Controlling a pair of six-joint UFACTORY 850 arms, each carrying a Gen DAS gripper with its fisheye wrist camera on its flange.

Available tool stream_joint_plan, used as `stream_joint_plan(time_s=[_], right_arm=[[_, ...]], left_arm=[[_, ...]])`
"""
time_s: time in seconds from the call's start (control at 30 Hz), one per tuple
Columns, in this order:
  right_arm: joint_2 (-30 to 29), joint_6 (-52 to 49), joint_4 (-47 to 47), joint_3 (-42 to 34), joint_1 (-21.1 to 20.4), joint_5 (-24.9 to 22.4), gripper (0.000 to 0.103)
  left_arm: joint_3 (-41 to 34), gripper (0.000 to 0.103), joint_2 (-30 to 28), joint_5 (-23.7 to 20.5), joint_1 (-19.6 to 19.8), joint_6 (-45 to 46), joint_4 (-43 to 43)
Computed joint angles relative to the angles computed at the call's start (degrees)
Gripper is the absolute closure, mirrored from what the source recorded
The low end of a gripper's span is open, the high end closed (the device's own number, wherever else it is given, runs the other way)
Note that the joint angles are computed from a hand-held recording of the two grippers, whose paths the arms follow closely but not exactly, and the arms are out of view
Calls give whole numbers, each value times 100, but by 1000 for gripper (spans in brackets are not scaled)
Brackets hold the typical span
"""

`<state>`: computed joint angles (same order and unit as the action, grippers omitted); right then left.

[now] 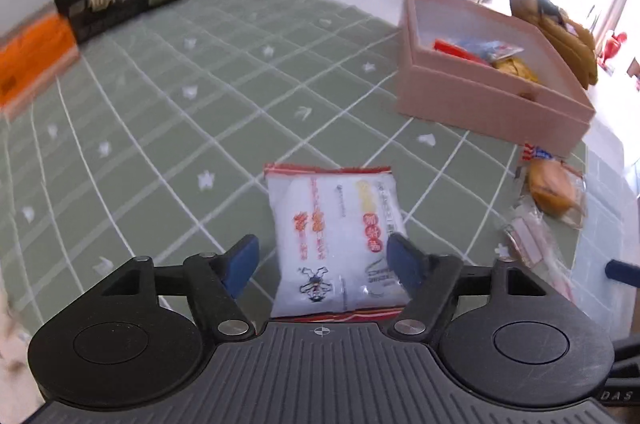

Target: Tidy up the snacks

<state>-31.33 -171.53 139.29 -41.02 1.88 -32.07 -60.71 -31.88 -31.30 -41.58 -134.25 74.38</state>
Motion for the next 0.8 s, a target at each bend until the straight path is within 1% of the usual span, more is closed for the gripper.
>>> stream_joint_plan(time_s=[0.03, 0.1, 0.17, 0.2, 0.3, 0.33, 0.37, 0.4, 0.43, 0.47, 0.5, 0.53, 0.57, 0.6, 0.63, 0.7, 0.73, 0.8], right_arm=[[-4, -16, 11, 6, -3, -26, 0], [-16, -63, 46, 24, -11, -96, 0], [-23, -204, 171, 60, -5, -170, 0], [-25, -232, 206, 74, -7, -201, 0], [-36, -272, 204, 90, -27, -259, 0], [-41, -277, 165, 93, -44, -283, 0], [-47, -283, 122, 98, -64, -316, 0], [-47, -309, 122, 118, -72, -353, 0], [-48, -326, 114, 124, -78, -372, 0], [-42, -289, 64, 108, -78, -331, 0], [-31, -228, 14, 82, -67, -251, 0], [1, -124, -72, 37, -42, -84, 0], [30, 37, -194, -13, -26, 69, 0], [60, 216, -310, -48, -21, 153, 3], [86, 292, -327, -64, -17, 168, 7], [101, 643, -652, -160, -12, 201, 9], [89, 1022, -986, -251, -4, 220, 12], [19, 1755, -1568, -439, 39, 254, 15]], left_arm=[[8, 21, -2, 67, 39, -150, 124], [-63, 21, -46, 171, 113, -93, 155], [-153, 18, -124, 368, 185, 82, 145], [-248, 16, -202, 377, 183, 326, 17], [-665, 12, -453, 189, 173, 1689, -915], [-742, 12, -502, 112, 149, 1916, -1056], [-728, 12, -484, 160, 139, 1904, -1068], [-681, 14, -454, 160, 111, 1796, -985], [-659, 20, -440, 87, 72, 1731, -953], [-630, 22, -415, 47, 41, 1674, -947], [-546, 22, -339, 158, 37, 1542, -945], [-408, 22, -225, 298, 17, 1171, -777], [-278, 22, -138, 437, 0, 684, -469], [-121, 22, -18, 519, -60, 196, -148], [-21, 22, 62, 519, -128, -61, 15], [94, 22, 175, 411, -286, -191, 31], [169, 22, 242, 418, -339, -303, 69], [298, 22, 371, 486, -407, -589, 146]])
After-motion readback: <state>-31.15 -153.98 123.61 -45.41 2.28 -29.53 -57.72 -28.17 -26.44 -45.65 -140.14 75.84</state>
